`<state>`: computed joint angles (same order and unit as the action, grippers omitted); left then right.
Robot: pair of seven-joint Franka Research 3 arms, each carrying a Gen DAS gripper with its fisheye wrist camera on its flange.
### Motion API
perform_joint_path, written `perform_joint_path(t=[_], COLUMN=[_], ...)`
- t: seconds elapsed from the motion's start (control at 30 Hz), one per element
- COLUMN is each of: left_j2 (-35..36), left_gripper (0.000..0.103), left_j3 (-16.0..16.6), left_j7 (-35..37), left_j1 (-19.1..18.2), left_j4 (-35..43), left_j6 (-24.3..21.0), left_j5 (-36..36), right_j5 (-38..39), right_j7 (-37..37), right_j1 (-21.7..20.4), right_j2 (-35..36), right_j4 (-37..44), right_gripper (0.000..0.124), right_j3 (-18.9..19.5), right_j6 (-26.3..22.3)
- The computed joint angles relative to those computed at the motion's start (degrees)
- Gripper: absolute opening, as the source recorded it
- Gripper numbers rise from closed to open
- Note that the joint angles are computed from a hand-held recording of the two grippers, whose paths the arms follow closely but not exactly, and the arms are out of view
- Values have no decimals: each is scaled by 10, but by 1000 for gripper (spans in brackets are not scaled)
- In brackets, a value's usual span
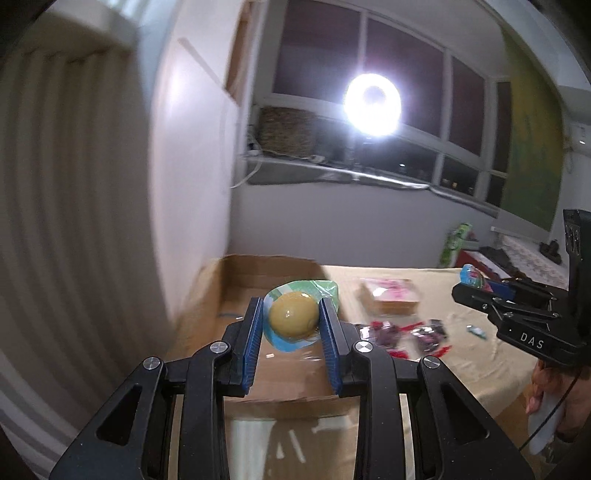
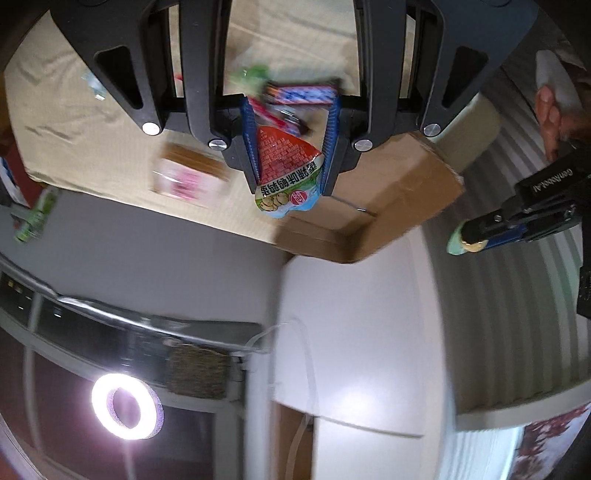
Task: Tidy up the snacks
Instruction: 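Carry both candies into the cardboard box and open both tools, then grasp the green candy packet with the left tool while the right tool grasps the mint packet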
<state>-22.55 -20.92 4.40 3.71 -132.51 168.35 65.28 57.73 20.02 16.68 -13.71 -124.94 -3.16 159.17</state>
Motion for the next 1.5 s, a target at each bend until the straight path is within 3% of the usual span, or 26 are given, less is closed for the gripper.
perform_joint_path(t=[0.33,0.73,0.8,0.9,1.0,1.03,1.5], left_j2=[-24,48,54,58,48,40,-12], left_gripper=[28,29,29,34,67,71,71], left_j3=[10,29,35,39,33,27,28], left_j7=[-2,4,12,16,-18,-42,-34], left_j1=[20,10,4,-1,5,11,-12], left_j4=[-20,0,2,4,2,0,-20], left_j6=[-9,8,5,-9,-23,-30,-64], left_j5=[0,-10,-16,-23,1,19,8], right_j5=[34,-1,1,32,46,45,65], right_j7=[-34,-7,-8,-34,-46,-45,-64], right_j1=[25,0,-5,-8,-9,-9,6], right_j2=[37,116,126,130,129,128,60], right_j4=[38,81,88,89,89,88,27], right_gripper=[32,34,42,66,72,72,72], right_j3=[26,50,54,61,64,65,48], right_j6=[-14,-34,-33,-16,-7,-6,-2])
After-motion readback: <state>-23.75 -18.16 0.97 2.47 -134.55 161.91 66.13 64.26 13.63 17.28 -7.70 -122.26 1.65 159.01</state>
